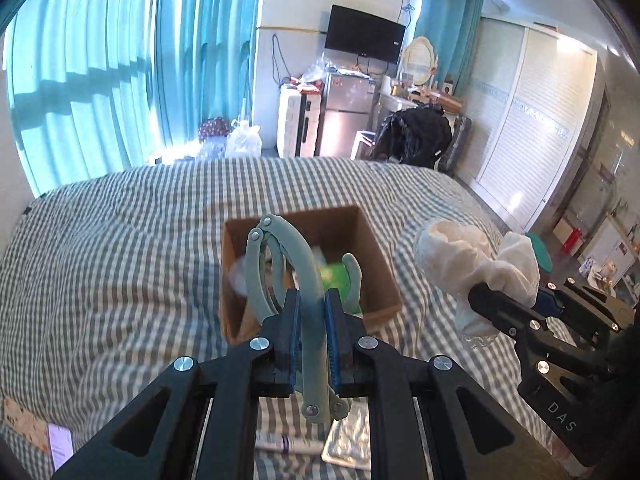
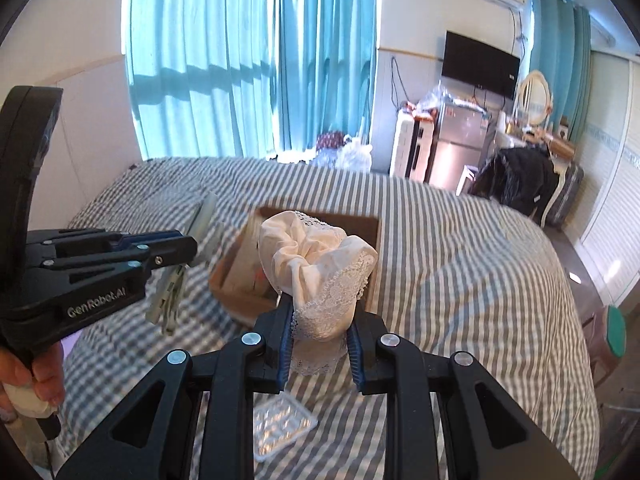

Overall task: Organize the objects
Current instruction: 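Carry clip and pouch over the cardboard box and release both inside, then withdraw both grippers from the cardboard box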

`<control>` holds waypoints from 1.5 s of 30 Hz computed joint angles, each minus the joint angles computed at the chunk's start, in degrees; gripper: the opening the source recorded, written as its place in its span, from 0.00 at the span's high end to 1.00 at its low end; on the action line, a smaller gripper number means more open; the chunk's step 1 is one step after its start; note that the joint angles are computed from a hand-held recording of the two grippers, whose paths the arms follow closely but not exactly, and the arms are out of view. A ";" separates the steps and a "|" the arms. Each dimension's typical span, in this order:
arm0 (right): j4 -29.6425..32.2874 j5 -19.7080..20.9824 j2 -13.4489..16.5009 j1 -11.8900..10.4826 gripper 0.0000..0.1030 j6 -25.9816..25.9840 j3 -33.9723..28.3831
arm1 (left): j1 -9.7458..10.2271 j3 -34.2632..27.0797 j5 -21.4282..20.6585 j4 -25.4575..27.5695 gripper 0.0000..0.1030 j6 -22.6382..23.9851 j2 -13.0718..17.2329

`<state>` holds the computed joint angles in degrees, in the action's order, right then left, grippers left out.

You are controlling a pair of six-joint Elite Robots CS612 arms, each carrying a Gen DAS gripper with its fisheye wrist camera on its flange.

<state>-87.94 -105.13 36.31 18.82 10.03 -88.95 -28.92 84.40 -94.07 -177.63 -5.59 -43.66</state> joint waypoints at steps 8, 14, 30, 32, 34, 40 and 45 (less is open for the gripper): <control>-5.88 -0.38 -4.16 -1.47 0.78 -2.73 10.11 | 0.20 -10.78 1.61 5.02 0.89 3.25 5.29; -9.14 2.13 -6.10 -3.26 0.78 -1.93 17.61 | 0.48 -20.30 1.28 11.05 0.89 4.10 10.88; -11.05 4.59 -6.73 -5.91 0.78 -0.70 26.59 | 0.24 -33.98 2.10 21.30 0.89 5.41 20.93; -10.84 5.02 -6.65 -5.95 0.78 0.01 26.65 | 0.28 -33.84 2.02 20.96 0.89 5.29 21.05; -10.70 6.00 -6.34 -6.13 0.78 0.92 26.03 | 0.24 -33.48 2.01 20.97 0.89 5.13 20.88; -11.60 5.34 -5.95 -6.08 0.51 1.55 23.80 | 0.06 -30.29 2.40 18.68 0.86 5.93 18.79; -11.78 4.62 -5.41 -5.88 0.30 2.63 20.22 | -0.08 -26.68 3.53 16.73 0.62 5.38 16.14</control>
<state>-99.72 -100.51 30.89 12.94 12.66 -68.73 -28.99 57.72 -90.54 -160.90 -0.21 -27.52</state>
